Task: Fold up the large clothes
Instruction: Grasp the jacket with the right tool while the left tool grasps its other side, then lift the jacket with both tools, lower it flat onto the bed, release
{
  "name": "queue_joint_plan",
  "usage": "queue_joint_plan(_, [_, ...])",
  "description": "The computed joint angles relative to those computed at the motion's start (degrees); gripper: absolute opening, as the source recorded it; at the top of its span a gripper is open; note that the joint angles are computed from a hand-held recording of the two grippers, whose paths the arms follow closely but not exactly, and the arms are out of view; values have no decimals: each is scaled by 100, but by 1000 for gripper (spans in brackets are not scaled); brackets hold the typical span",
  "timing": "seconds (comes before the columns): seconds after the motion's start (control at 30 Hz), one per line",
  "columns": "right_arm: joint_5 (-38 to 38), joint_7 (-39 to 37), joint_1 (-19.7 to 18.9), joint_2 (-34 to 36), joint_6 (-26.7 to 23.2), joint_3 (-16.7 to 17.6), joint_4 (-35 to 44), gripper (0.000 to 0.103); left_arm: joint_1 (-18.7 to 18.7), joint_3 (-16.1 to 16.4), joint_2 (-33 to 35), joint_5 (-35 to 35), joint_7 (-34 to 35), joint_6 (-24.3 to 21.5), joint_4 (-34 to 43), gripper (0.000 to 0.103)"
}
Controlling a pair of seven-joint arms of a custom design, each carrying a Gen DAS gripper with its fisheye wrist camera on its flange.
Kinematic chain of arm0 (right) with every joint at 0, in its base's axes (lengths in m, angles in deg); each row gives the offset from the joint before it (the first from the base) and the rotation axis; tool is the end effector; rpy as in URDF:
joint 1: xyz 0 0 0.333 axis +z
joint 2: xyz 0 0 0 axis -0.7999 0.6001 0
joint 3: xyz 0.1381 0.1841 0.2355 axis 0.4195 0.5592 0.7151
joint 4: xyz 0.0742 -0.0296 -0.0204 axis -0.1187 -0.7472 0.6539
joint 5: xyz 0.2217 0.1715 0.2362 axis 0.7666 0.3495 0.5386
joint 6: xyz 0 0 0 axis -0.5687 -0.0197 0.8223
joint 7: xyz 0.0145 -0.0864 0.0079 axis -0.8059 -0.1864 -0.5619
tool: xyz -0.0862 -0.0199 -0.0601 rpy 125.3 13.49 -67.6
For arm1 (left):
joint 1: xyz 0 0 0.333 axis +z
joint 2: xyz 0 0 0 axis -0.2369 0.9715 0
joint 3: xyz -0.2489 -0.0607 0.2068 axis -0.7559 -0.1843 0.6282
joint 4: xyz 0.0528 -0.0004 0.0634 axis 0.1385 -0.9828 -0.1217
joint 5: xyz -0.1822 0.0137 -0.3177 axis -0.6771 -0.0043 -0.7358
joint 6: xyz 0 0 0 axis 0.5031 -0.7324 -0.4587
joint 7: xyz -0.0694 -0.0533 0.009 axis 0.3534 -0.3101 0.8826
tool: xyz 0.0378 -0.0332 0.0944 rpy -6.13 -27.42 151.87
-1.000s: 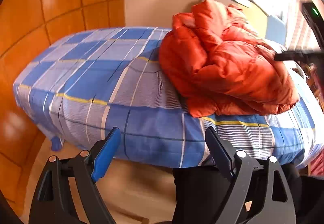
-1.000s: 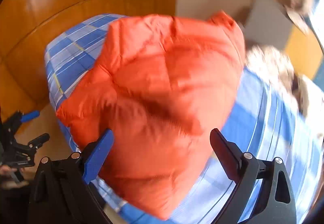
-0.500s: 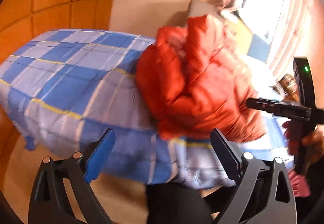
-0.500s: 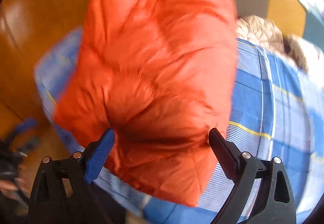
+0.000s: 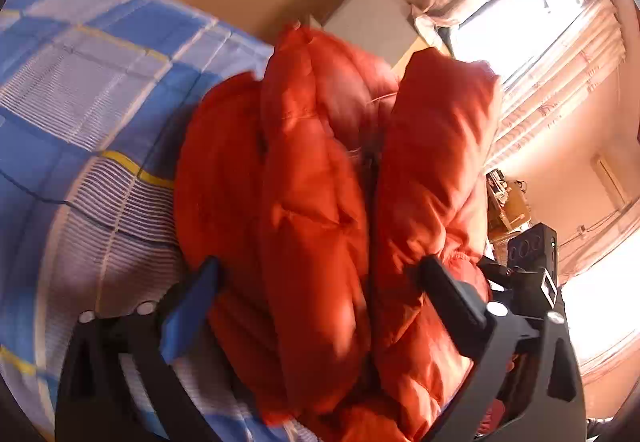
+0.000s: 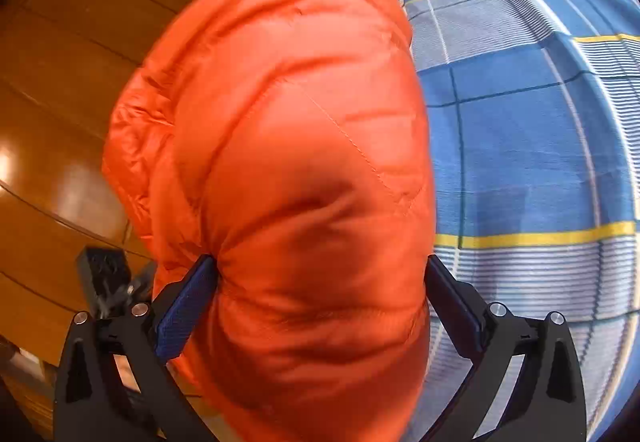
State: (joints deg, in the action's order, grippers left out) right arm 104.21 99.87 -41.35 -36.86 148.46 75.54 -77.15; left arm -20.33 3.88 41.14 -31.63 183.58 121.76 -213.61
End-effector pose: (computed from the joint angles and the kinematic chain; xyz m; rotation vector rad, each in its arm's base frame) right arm 0.5869 0.1907 0.5532 -1.5808 1.6281 0.3165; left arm 0.5000 -0.0873 0.5326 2.0659 -1.8006 1.3812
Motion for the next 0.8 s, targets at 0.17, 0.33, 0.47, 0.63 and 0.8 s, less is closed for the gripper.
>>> queue_joint_plan(0.17, [-117,-183,104,-48,213,89,2,65,51,140,305,-1032,1185,-551,198,56])
queue_joint_plan(0.33, [-715,-168,336,-499,729,72,-241,39,94,49,140,-1852,2057,-901,170,37])
queue_joint_plan(0.47, [-642,-350,480,-1135,1127,-66,-735,33,40,-11,57,-2022,2337,-1157,426,35])
queue_joint_plan(0.63, [-802,-391,617,-2059,1460,-507,-1286,33,-214,-232,298,-1977,2489,-1357,1237,35])
queue_joint_plan(0.8, [-1505,137,412,-2996,1529,-838,-2193,33,-530,-639,1085,-1032,1945,-1213,2142,35])
